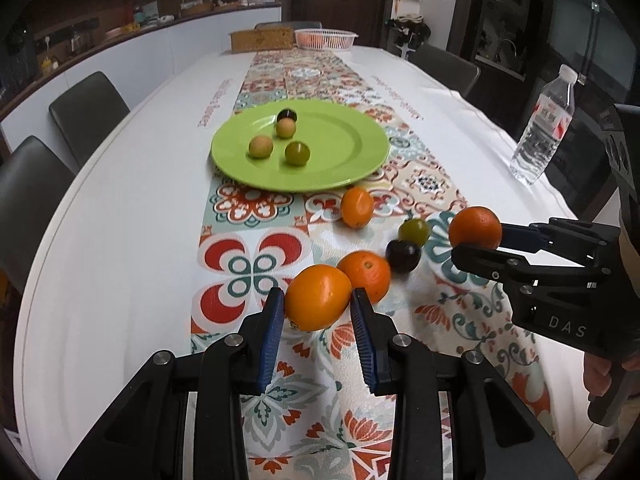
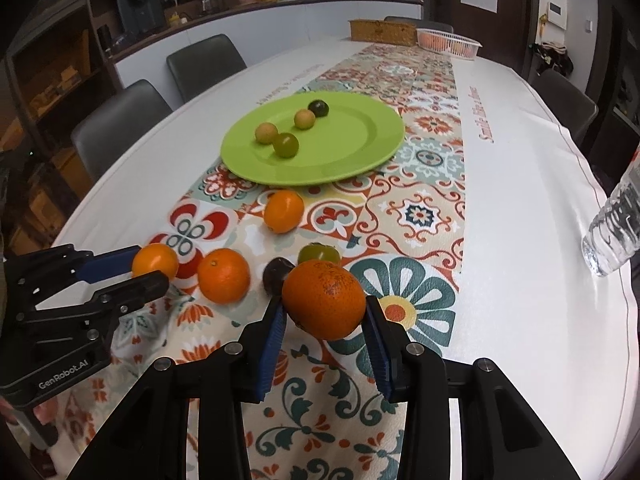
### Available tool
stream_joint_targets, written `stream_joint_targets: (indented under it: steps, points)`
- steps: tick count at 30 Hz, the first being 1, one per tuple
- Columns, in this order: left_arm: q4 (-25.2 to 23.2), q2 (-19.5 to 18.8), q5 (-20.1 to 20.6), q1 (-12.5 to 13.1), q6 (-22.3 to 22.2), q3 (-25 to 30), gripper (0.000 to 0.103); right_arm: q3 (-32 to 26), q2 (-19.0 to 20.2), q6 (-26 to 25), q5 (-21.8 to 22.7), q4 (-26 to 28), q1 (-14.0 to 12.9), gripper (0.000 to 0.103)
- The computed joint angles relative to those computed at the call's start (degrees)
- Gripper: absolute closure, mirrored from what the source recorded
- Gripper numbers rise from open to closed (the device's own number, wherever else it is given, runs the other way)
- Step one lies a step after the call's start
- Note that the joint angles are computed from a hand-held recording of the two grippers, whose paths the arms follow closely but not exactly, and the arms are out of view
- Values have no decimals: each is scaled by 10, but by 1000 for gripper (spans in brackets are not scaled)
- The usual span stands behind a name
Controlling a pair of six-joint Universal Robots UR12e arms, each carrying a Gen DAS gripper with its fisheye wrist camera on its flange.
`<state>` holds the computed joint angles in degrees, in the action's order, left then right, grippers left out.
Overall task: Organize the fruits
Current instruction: 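Grasp an orange with the left tool while the right tool grasps another orange, then carry both held oranges over the green plate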
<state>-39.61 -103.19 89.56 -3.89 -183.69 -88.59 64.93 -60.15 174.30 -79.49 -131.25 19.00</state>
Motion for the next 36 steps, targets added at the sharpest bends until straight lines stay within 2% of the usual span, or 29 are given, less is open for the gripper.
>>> stream_joint_targets:
  steps: [9, 19, 26, 36]
  points:
    - [35, 0, 6, -3, 10, 10, 70, -5, -6, -4, 22, -29, -1, 63]
    - [66, -16, 16, -2, 11, 41, 70, -44, 13, -9, 23, -45, -2, 63]
    - [70, -36, 17, 1, 17, 72, 70, -86, 36, -10, 24, -38, -3, 63]
    - [47, -71, 5, 11, 20, 123, 70, -166, 83, -14, 18, -7, -4, 63]
